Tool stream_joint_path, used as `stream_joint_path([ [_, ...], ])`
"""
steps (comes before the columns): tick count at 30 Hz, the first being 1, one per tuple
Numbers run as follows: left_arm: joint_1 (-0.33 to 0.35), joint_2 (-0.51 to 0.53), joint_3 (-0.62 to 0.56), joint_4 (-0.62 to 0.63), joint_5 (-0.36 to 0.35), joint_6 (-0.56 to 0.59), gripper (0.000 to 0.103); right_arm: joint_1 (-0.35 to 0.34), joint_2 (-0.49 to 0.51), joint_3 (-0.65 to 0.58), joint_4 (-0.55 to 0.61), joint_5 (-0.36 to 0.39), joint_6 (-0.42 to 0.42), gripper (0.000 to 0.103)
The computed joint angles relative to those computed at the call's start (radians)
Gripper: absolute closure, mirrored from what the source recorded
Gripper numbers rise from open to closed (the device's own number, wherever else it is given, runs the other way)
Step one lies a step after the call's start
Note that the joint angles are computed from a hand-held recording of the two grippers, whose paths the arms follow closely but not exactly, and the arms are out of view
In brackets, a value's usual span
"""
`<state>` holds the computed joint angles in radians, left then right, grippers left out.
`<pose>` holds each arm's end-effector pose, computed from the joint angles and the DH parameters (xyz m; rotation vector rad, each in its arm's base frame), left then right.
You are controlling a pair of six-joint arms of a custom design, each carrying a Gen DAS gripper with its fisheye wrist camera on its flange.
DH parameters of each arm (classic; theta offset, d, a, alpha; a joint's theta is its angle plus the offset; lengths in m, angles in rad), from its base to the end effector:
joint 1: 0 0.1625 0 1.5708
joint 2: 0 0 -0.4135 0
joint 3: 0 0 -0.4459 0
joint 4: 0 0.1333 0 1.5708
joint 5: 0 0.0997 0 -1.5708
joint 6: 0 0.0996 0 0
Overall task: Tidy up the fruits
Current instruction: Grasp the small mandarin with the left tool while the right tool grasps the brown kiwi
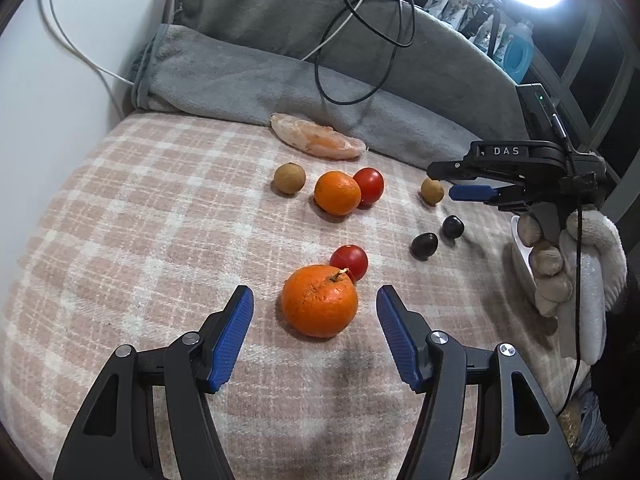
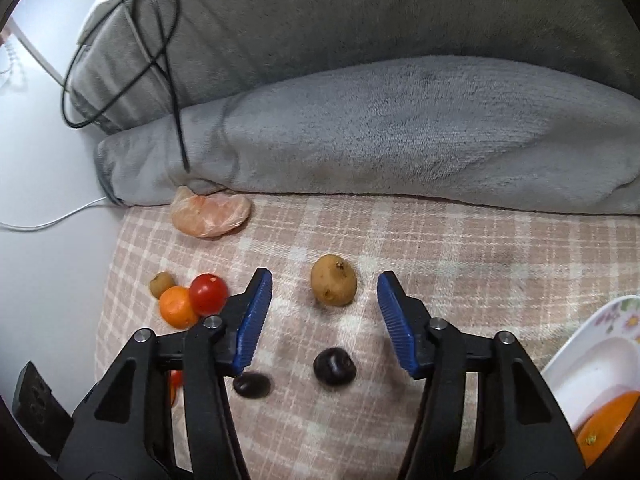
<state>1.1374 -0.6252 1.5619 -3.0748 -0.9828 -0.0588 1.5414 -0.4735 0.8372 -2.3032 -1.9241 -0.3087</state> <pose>-0.1346 -0.7399 0.0290 0.2549 2.5595 -0.9134 0.0720 -0.9139 0.1412 0.2873 -2.6905 0.4158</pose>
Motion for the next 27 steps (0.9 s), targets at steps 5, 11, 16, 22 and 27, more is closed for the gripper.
stream_joint_path([
  [5,0.005,0.006,-0.012,0.015,-0.004,-0.006,0.041,-0.001,0.021,-0.025,0.011,-0.004,-0.002,0.05],
  [11,0.008,0.01,-0.018,0.027,-0.009,-0.007,0.042,0.002,0.046,-0.054,0.024,-0.012,-0.006,0.054],
  [16,0.017,0.012,-0.025,0.029,-0.025,-0.014,0.048,0.001,0.056,-0.068,0.032,-0.016,-0.009,0.061],
  [22,0.014,0.012,-0.023,0.027,-0.014,-0.014,0.05,0.0,0.06,-0.071,0.033,-0.027,-0.01,0.074],
  [27,0.019,0.013,-0.026,0.023,-0.033,-0.011,0.06,-0.001,0.051,-0.055,0.021,-0.027,-0.019,0.075],
])
